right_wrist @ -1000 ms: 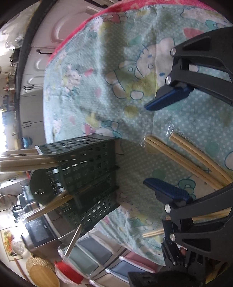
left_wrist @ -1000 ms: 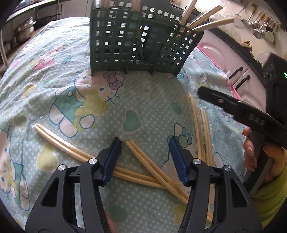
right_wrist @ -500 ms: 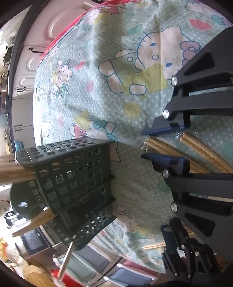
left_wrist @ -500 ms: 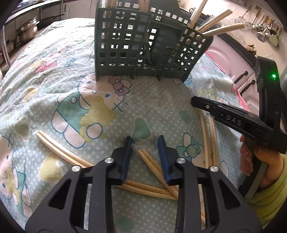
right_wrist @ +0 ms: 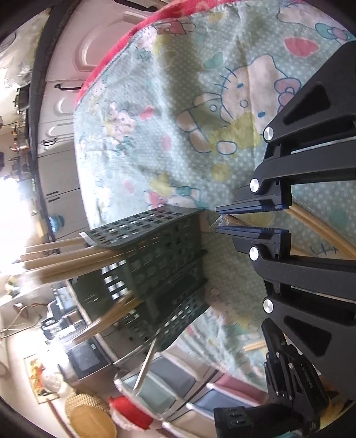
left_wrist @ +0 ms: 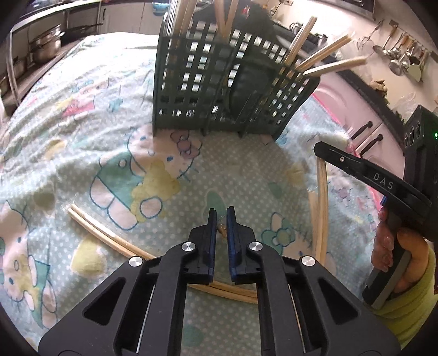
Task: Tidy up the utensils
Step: 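Close the right tool on a chopstick while the left tool grasps another chopstick, then lift the right tool's chopstick over the caddy while the left tool carries its chopstick there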
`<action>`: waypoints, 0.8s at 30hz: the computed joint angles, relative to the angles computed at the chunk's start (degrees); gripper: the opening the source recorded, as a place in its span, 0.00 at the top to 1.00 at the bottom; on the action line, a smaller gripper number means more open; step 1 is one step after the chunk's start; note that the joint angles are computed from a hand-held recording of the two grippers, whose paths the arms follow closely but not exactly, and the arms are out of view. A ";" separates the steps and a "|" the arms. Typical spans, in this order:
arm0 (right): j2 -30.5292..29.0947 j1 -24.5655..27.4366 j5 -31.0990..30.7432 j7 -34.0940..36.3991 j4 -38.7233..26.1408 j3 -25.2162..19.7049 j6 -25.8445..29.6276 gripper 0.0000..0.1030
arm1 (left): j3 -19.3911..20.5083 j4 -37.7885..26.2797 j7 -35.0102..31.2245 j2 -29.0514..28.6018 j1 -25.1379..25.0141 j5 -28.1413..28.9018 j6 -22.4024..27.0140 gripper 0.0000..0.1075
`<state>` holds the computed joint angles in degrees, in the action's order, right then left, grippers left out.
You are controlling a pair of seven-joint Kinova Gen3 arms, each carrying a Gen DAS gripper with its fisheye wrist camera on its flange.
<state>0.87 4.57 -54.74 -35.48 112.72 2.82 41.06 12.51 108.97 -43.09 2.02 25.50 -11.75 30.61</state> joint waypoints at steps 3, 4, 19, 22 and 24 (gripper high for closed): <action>-1.29 0.82 -2.73 2.60 0.18 0.97 1.27 0.92 | 0.21 -0.30 1.13 -1.59 0.03 -1.82 -0.09 0.96; -1.68 0.83 -3.49 3.07 0.31 1.16 1.35 0.92 | 0.39 -0.52 1.50 -2.01 -0.08 -2.46 -0.14 0.96; -7.91 -0.63 -12.07 9.94 1.17 5.50 2.56 0.94 | 3.12 -6.94 8.18 -2.58 0.10 -12.94 -0.07 0.97; -8.95 -1.35 -13.27 11.13 1.08 6.18 2.40 0.94 | 3.13 -8.18 9.47 -2.48 0.60 -14.98 0.07 0.97; -9.51 -1.85 -13.90 11.73 1.18 6.61 2.12 0.94 | 3.15 -8.77 10.28 -2.54 0.82 -16.30 0.05 0.97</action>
